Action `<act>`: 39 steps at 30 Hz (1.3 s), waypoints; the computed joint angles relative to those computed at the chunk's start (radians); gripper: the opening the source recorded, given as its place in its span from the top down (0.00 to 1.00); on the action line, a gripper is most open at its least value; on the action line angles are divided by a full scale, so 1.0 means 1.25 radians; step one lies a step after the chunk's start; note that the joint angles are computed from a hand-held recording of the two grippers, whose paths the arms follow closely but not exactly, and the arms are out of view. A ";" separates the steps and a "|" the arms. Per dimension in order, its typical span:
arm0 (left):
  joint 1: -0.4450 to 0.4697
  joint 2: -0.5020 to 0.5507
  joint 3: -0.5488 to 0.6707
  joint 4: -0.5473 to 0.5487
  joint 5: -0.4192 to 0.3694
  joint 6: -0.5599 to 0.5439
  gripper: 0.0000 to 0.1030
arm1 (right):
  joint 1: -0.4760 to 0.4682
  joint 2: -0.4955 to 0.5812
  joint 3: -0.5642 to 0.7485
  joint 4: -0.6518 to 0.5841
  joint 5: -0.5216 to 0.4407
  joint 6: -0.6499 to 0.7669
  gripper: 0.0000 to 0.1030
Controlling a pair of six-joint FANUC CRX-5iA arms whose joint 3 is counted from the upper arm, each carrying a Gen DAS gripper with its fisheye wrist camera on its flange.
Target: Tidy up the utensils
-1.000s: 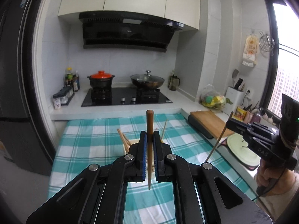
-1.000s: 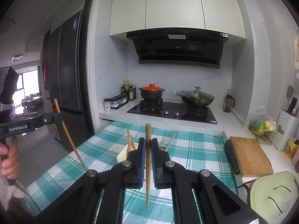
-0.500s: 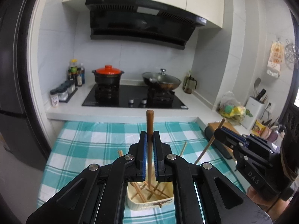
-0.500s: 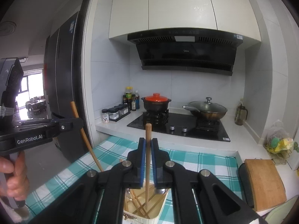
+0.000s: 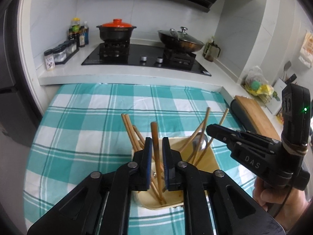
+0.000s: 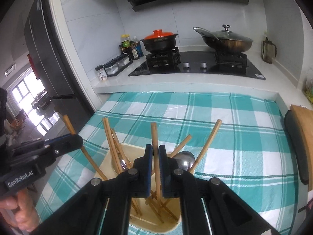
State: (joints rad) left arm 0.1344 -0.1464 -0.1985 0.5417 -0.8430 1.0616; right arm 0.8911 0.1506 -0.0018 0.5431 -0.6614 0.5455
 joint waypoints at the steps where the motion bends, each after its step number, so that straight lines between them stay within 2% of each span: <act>1: 0.003 -0.010 -0.009 0.005 0.007 -0.006 0.67 | -0.003 0.002 0.000 0.002 0.003 -0.019 0.92; 2: 0.005 -0.026 -0.019 0.004 0.019 -0.010 0.49 | -0.003 0.000 -0.003 0.008 0.007 -0.033 0.90; 3: 0.008 -0.044 -0.032 0.004 0.034 -0.018 0.39 | -0.002 -0.002 -0.006 0.017 0.011 -0.043 0.90; 4: 0.011 -0.064 -0.046 0.010 0.048 -0.036 0.37 | -0.001 -0.006 -0.011 0.032 0.015 -0.054 0.84; 5: 0.015 -0.086 -0.058 0.011 0.053 -0.051 0.34 | 0.004 -0.018 -0.029 0.067 0.020 -0.081 0.70; 7: 0.023 -0.127 -0.072 -0.004 0.059 -0.056 0.20 | 0.015 -0.052 -0.079 0.162 0.030 -0.157 0.55; 8: 0.025 -0.152 -0.080 -0.021 0.070 -0.048 0.09 | 0.021 -0.073 -0.106 0.214 0.032 -0.201 0.54; 9: 0.026 -0.182 -0.094 -0.040 0.088 -0.034 0.02 | 0.029 -0.093 -0.129 0.257 0.025 -0.235 0.54; 12: 0.027 -0.272 -0.133 -0.086 0.118 -0.008 0.01 | 0.069 -0.153 -0.188 0.365 -0.027 -0.315 0.46; 13: 0.023 -0.296 -0.135 -0.119 0.117 0.016 0.01 | 0.085 -0.173 -0.209 0.404 -0.049 -0.343 0.39; 16: -0.003 -0.363 -0.132 -0.242 0.117 0.110 0.00 | 0.151 -0.223 -0.258 0.489 -0.136 -0.402 0.31; 18: -0.017 -0.402 -0.135 -0.292 0.105 0.148 0.00 | 0.202 -0.247 -0.274 0.507 -0.198 -0.412 0.23; 25: -0.017 -0.510 -0.163 -0.329 0.049 0.192 0.00 | 0.380 -0.300 -0.319 0.542 -0.380 -0.464 0.16; 27: -0.036 -0.522 -0.148 -0.376 0.012 0.238 0.00 | 0.424 -0.311 -0.335 0.551 -0.427 -0.495 0.12; 29: -0.036 -0.538 -0.147 -0.380 -0.029 0.232 0.00 | 0.461 -0.317 -0.344 0.550 -0.468 -0.521 0.01; 33: -0.063 -0.587 -0.158 -0.428 -0.071 0.271 0.00 | 0.526 -0.329 -0.369 0.559 -0.545 -0.589 0.00; 34: -0.034 -0.605 -0.174 -0.390 -0.076 0.243 0.00 | 0.537 -0.328 -0.370 0.556 -0.560 -0.595 0.00; 35: 0.023 -0.631 -0.199 -0.314 -0.088 0.185 0.00 | 0.547 -0.327 -0.367 0.548 -0.572 -0.593 0.00; 39: 0.256 -0.705 -0.264 -0.058 -0.208 -0.017 0.00 | 0.585 -0.307 -0.344 0.508 -0.616 -0.564 0.00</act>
State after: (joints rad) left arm 0.4541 -1.0272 -0.5281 0.4693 -1.1029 1.0407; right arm 1.6227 -0.2333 -0.4317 1.1782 -1.4319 -0.1590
